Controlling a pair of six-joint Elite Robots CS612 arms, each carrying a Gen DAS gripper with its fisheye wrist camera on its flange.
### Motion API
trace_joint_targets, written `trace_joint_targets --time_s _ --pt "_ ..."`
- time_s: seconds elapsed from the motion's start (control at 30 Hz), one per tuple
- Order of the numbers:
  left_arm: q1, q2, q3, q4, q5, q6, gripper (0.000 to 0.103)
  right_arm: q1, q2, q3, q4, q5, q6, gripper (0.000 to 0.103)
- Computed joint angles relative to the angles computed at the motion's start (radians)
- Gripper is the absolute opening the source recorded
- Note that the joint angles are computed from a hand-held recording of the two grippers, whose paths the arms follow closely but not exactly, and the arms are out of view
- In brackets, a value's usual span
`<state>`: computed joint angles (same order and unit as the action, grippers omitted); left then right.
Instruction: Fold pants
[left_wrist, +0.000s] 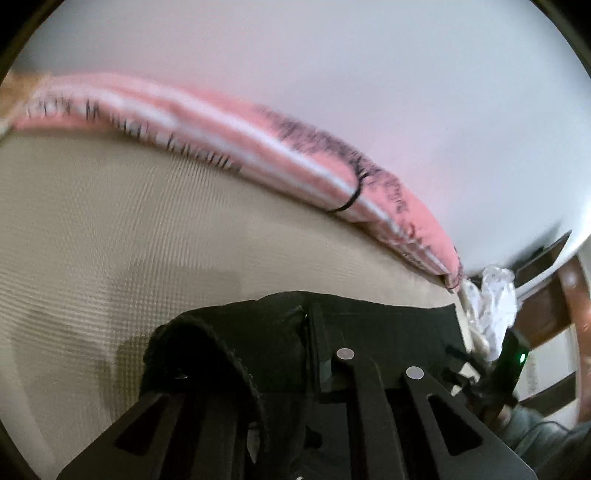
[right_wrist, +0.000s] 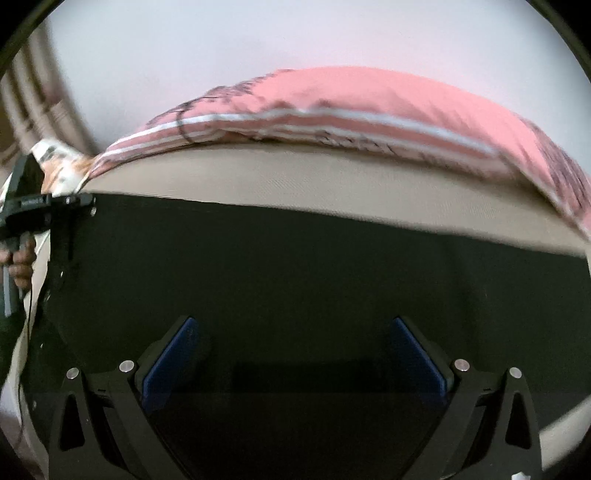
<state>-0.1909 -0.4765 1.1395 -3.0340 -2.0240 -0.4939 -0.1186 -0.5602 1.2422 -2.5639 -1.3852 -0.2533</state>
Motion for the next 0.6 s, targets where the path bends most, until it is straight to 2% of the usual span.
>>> trace_joint_targets --time_s 0.1,0.17,0.27,0.47,0.53,0.57,0.6 --pt "-0.013 -0.041 0.064 -0.098 0.024 0.040 0.010 0.001 0.037 -0.107 0.138 0.053 -0.149 0.103" --pt "-0.018 -0.058 0.091 -0.144 0.021 0.056 0.010 0.006 0.066 -0.183 0.223 0.060 -0.246 0.103" --pt "-0.020 -0.079 0.127 -0.201 0.008 0.037 0.010 0.014 0.109 -0.291 0.345 0.083 -0.392 0.103" --pt "-0.028 -0.110 0.164 -0.213 0.022 0.076 0.010 0.027 0.183 -0.461 0.536 0.116 -0.549 0.103" --pt "-0.031 -0.118 0.171 -0.206 0.028 0.096 0.010 0.028 0.218 -0.542 0.650 0.146 -0.616 0.103" --pt "-0.033 -0.120 0.173 -0.205 0.033 0.101 0.010 0.030 0.246 -0.609 0.742 0.157 -0.655 0.102" --pt "-0.034 -0.125 0.178 -0.205 0.041 0.098 0.010 0.033 0.271 -0.664 0.815 0.164 -0.685 0.093"
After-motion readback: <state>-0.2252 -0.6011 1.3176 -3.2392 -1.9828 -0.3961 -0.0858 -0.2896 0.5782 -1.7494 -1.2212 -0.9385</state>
